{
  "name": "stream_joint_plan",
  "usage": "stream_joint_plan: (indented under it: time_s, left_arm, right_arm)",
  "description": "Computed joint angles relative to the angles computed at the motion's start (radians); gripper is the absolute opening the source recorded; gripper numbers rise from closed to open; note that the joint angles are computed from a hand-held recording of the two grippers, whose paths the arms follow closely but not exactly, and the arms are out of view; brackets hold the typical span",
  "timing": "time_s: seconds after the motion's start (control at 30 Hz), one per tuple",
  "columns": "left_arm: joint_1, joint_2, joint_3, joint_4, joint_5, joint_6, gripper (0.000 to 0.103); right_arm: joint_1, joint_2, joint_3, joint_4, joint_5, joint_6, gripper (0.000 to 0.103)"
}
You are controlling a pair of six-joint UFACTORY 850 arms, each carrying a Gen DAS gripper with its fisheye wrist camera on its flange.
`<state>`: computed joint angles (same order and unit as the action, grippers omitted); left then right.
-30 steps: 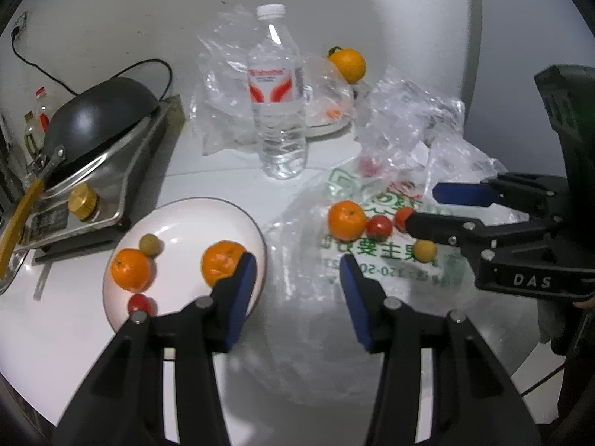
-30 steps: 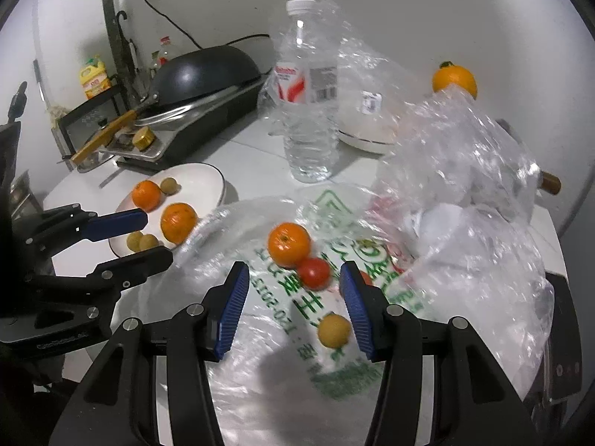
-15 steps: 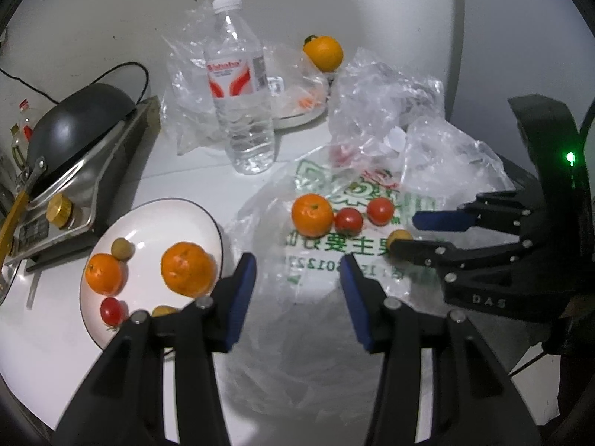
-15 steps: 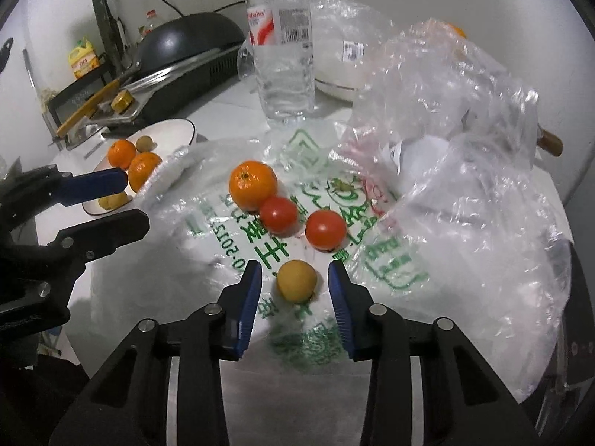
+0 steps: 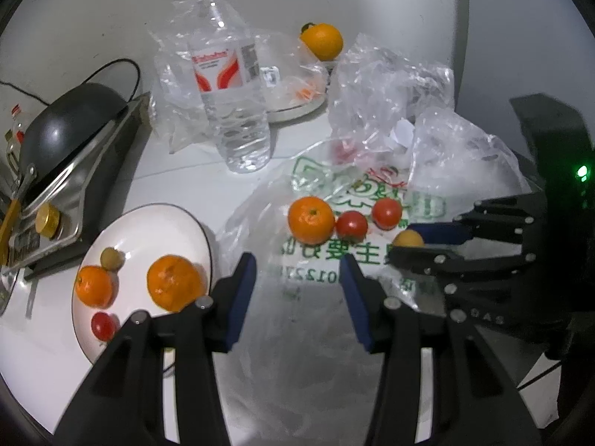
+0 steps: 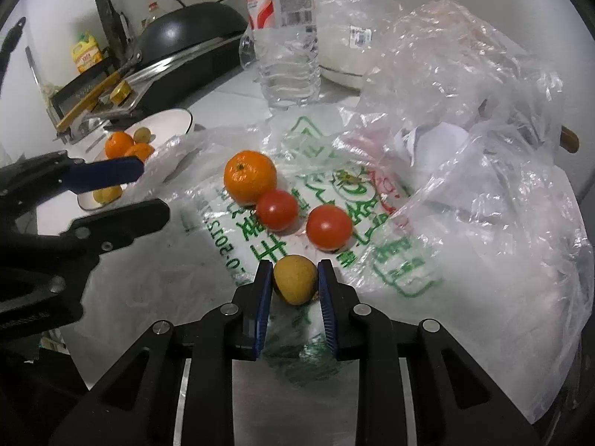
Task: Organize fruits
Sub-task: 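Grasp a yellow fruit with the right tool while the left tool grasps an orange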
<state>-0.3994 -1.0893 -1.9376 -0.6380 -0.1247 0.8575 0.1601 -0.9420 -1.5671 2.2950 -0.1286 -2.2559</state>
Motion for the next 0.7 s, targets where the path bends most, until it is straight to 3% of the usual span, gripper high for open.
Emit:
stream_joint_plan:
  time_s: [0.33,0.5,0.7]
  left_arm:
    - [-0.023,-0.115,-0.196,0.474,-0.079,-0.426,0.048]
    - [-0.038,-0.212,-0.352,0.747,-0.171,-0.653,0.048]
    - [-0.047,-0.334,-0.56,0.808,-0.28,-0.653,0.048]
  right_arm:
    - [-0.032,0.006,-0.006,0.044,-0.041,-0.039,0.026]
    - [-0.045,0.002,-0.013,0.047,-0.059,-0.044,0.026]
    - [-0.055,-0.007,-0.022,0.01,-0.072,-0.009,0.026]
